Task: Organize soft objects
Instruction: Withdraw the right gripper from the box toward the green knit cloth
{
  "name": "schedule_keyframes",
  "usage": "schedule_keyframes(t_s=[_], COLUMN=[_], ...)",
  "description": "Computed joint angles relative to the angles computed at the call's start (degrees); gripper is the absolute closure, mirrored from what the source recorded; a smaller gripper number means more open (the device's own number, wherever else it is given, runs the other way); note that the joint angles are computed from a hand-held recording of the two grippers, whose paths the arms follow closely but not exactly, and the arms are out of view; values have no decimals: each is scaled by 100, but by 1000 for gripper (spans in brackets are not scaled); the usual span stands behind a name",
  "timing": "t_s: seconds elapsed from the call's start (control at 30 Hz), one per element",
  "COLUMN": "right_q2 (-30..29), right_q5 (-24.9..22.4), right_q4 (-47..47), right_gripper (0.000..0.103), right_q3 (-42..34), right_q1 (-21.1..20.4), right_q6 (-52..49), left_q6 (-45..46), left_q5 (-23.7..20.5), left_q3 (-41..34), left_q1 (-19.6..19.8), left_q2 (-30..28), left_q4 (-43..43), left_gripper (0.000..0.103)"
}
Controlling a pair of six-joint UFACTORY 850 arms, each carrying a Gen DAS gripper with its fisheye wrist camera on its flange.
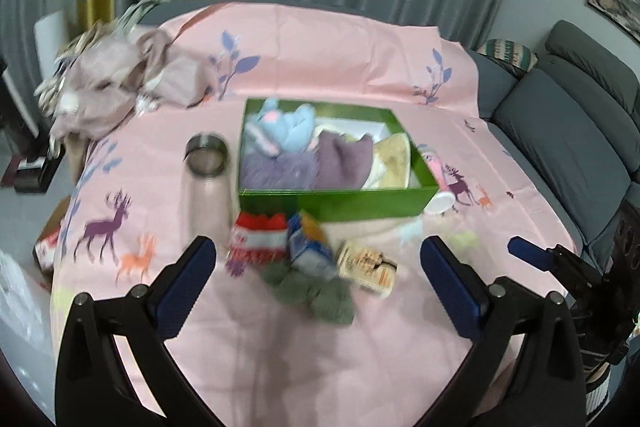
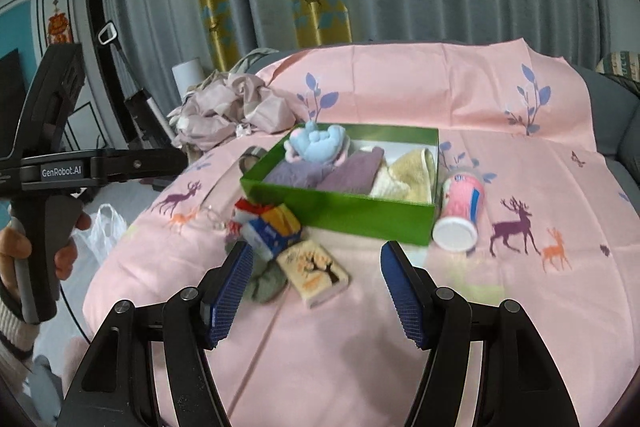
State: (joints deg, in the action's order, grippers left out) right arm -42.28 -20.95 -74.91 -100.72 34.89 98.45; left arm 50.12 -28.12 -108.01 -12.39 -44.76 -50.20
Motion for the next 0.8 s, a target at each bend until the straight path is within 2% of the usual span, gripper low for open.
schedule_keyframes(t_s=[0.23,0.33,0.43,0.57,0.73,0.8], right_q2=[-2,-132,-322,-596,-982,-1094], right_q5=[215,426,629,999,870,786], right_q4=[202,621,1292,2504,4128,4300], right_gripper=[36,36,36,36,36,36], right_q3=[253,188,15,-259,-778,-935], right_q1=[89,114,121,93,67,72], right_q6=[60,-283,-935,-2026,-3668,-3907], left_q6=[311,174,120,536,591,589], left_q5=[-95,-256,-343,-483,-824,-948], left_q3=[815,909,930,958,663,541], left_q1=[201,260,289,321,379,385], left_q2=[223,141,65,11,-272,-390], left_q4=[-628,-563,-467,-744,-933,-979], left_gripper=[1,1,1,1,1,1])
